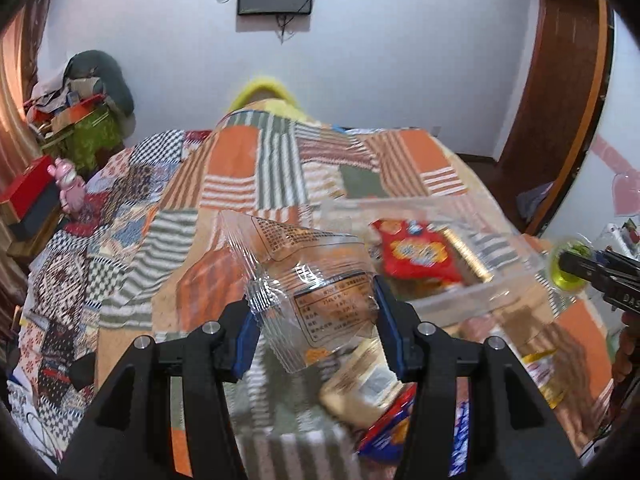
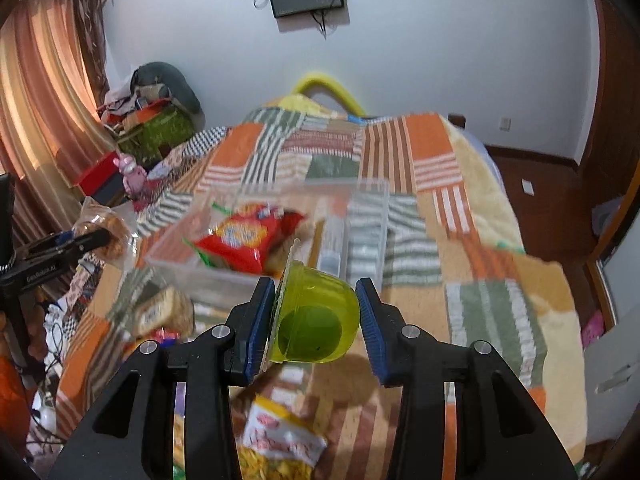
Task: Organize snacks
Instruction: 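Place the pastry bag and jelly cup into the clear box, opening both tools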
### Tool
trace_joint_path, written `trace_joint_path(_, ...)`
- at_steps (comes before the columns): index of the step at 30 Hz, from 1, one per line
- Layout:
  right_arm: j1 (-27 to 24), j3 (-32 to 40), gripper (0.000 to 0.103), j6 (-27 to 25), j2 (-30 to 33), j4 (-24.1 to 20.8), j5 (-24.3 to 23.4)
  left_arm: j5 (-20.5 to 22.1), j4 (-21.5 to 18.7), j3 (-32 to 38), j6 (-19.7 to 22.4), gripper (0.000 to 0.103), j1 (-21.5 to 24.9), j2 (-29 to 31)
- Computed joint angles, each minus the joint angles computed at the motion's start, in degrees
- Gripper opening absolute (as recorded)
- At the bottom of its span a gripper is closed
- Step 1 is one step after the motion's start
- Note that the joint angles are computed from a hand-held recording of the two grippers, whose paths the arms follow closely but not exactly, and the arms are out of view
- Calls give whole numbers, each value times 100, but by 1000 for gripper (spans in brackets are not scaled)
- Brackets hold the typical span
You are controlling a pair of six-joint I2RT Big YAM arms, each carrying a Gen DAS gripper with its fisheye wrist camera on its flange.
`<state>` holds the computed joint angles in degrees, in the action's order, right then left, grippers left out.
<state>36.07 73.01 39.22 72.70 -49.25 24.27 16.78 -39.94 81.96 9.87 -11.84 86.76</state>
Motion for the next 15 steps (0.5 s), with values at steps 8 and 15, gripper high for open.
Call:
trace_joint_path(8, -251, 348, 39, -312, 482, 246, -206, -67, -25, 467, -86, 52, -436, 467)
trace_joint_path(15, -466, 562, 39, -445, 922, 224, -558, -261, -6, 672, -44, 52, -723, 843)
